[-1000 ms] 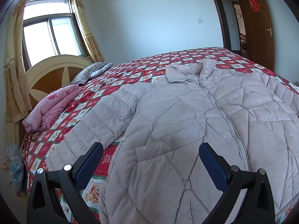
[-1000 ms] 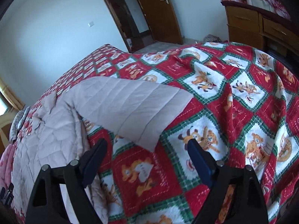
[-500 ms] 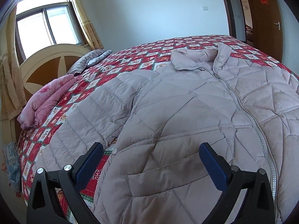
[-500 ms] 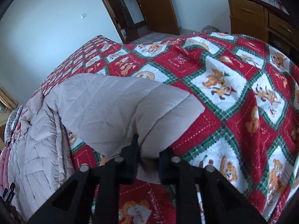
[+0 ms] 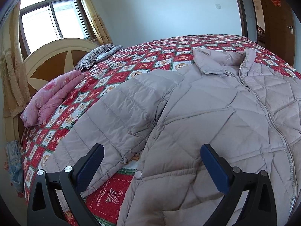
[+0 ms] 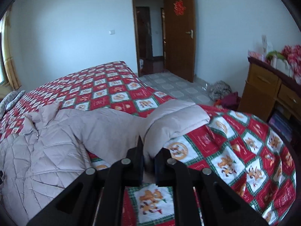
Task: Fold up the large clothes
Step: 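Grasp a pink jacket sleeve with the right gripper and fold it across the body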
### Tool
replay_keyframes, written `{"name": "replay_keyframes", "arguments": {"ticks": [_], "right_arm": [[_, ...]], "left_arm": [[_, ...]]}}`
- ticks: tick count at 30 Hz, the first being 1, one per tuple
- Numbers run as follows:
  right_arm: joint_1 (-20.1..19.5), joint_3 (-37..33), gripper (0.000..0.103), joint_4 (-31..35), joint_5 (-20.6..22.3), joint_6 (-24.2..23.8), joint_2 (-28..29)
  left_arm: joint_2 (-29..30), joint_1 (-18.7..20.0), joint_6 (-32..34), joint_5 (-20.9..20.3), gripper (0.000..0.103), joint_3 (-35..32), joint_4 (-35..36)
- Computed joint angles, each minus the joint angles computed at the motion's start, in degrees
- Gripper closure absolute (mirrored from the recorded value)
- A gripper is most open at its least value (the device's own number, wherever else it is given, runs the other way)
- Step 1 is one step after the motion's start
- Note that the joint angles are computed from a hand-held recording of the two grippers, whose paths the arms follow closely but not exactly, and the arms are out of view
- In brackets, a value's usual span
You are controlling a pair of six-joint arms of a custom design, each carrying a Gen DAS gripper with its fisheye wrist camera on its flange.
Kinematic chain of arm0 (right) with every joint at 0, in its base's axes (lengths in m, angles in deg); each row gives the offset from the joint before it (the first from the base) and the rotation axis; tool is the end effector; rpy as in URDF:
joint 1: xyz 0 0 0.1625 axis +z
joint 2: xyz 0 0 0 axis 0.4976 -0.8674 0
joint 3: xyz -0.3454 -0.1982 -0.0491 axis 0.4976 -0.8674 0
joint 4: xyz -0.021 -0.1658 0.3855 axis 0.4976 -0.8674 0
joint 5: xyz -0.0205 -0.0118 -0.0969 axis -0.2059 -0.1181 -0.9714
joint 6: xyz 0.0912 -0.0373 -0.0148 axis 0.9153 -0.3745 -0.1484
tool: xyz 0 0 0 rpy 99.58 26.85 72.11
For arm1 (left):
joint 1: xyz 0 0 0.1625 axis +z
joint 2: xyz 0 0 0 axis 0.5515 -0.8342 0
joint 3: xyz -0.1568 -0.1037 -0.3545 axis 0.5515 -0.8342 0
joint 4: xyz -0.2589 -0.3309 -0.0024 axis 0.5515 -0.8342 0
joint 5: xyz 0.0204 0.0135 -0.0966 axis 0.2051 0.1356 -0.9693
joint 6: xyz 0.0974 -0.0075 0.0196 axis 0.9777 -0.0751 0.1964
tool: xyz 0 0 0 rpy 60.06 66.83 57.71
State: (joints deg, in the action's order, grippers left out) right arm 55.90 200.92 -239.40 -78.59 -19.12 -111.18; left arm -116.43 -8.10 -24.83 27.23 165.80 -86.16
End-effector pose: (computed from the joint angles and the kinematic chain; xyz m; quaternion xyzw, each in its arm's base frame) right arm 0.0577 -0.4066 0.5229 0.0740 -0.7884 0.4817 0.3754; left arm -0.3469 -0.4113 0.0761 0.0462 0.7624 -0.3896 0.5146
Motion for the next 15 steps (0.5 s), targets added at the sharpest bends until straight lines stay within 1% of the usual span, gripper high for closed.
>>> {"name": "replay_keyframes", "arguments": {"ticks": [3, 5, 9, 15], "right_arm": [[5.6, 1.0, 0.093, -5.7, -1.7, -6.1, 4.4], [8.9, 1.3, 0.093, -9.4, -2.7, -10.5, 7.8], [13.4, 1.6, 0.093, -13.7, -2.7, -17.6, 13.2], [17.5, 1.5, 0.093, -15.2, -2.0, -21.9, 20.1]], "left_arm": [[-1.3, 0.4, 1.1, -0.5, 0.001, 0.9, -2.3], [-1.4, 0.0, 0.2, -0.4, 0.001, 0.9, -1.1], [-2.4, -0.5, -0.5, -0.3, 0.001, 1.4, 0.1], [-4.4, -0.1, -3.2, -0.2, 0.001, 1.9, 3.0]]}}
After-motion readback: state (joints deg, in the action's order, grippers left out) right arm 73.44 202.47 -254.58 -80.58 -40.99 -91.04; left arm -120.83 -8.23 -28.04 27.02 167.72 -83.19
